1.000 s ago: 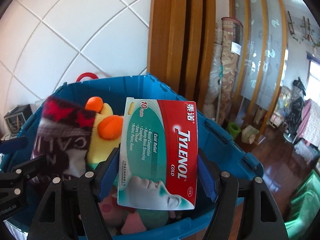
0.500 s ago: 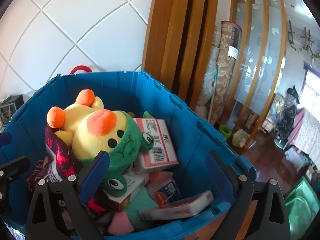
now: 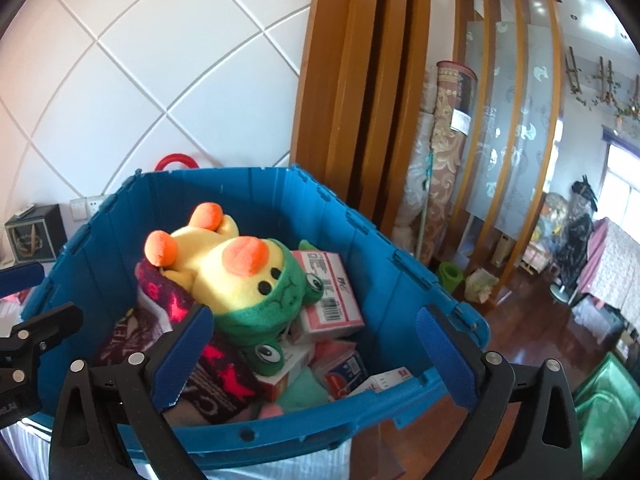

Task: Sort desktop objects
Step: 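Withdraw both grippers from the bin toward the remaining items on the bed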

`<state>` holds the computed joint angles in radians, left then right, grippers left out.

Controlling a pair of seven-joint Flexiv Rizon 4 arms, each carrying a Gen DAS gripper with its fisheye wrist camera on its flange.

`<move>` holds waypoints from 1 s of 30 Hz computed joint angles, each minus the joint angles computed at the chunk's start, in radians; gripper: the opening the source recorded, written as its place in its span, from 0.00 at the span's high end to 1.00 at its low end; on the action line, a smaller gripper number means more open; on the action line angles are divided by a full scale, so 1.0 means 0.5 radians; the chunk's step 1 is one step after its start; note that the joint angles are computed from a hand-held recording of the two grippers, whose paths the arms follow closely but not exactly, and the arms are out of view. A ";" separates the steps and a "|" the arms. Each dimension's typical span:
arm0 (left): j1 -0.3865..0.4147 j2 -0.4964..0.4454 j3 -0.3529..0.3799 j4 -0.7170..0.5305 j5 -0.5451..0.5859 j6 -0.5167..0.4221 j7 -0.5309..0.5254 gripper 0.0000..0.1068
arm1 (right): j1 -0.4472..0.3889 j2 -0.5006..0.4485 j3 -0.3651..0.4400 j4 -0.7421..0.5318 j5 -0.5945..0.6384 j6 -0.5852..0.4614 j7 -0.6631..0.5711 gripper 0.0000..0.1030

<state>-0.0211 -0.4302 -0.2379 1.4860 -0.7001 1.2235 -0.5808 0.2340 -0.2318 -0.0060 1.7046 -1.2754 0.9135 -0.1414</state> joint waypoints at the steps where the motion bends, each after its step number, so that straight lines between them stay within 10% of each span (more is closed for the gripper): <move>1: 0.036 0.014 -0.038 0.027 -0.066 0.025 0.059 0.43 | 0.010 0.005 0.004 -0.001 -0.032 0.014 0.029 0.00; 15: 0.304 -0.064 0.156 -0.016 -0.144 -0.022 0.036 0.43 | 0.319 -0.292 -0.003 -0.439 -0.050 0.132 -0.053 0.00; 30: 0.759 -0.684 0.550 -0.797 0.466 -0.457 -0.790 0.43 | 0.736 -1.038 -0.075 -1.447 0.777 -0.064 -0.776 0.00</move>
<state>0.3586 -0.7722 0.0370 1.0877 -0.4671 0.9951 -0.9758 0.6019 -0.7508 -0.0436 0.9809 -0.8867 0.8816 -0.5296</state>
